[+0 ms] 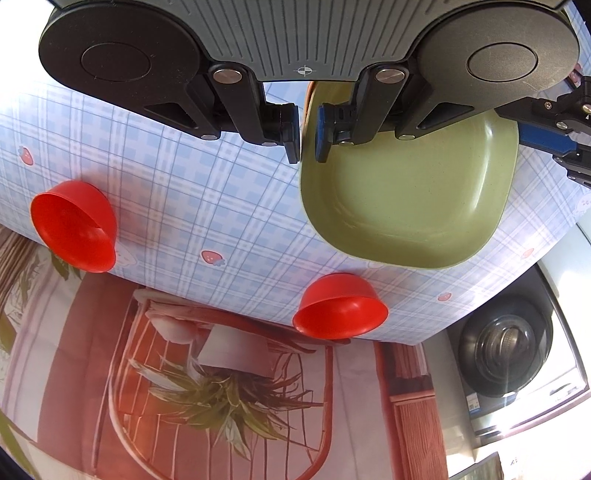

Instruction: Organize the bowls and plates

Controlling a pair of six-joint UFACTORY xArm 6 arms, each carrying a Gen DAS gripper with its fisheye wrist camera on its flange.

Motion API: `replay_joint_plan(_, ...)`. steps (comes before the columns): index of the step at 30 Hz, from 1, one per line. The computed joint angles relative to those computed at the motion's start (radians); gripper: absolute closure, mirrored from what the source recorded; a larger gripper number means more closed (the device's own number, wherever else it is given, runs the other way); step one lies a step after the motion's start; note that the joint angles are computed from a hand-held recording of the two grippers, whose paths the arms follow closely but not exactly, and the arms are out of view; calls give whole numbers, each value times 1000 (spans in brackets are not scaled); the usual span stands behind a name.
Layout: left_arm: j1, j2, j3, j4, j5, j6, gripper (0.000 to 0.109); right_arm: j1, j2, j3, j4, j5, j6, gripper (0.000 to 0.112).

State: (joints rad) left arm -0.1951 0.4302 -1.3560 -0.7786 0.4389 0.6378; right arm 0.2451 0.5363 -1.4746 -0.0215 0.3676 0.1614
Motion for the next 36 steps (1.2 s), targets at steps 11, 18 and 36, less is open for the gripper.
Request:
replay_joint_plan(11, 5, 48, -54, 69, -131, -89, 84, 0, 7, 6, -50, -8, 58, 104)
replay_joint_plan(18, 10, 161, -184, 252, -192, -254, 84, 3, 0, 13, -65, 15, 61, 103)
replay_joint_plan(36, 19, 186, -177, 231, -169, -229, 73, 4, -14, 24, -54, 66, -6, 97)
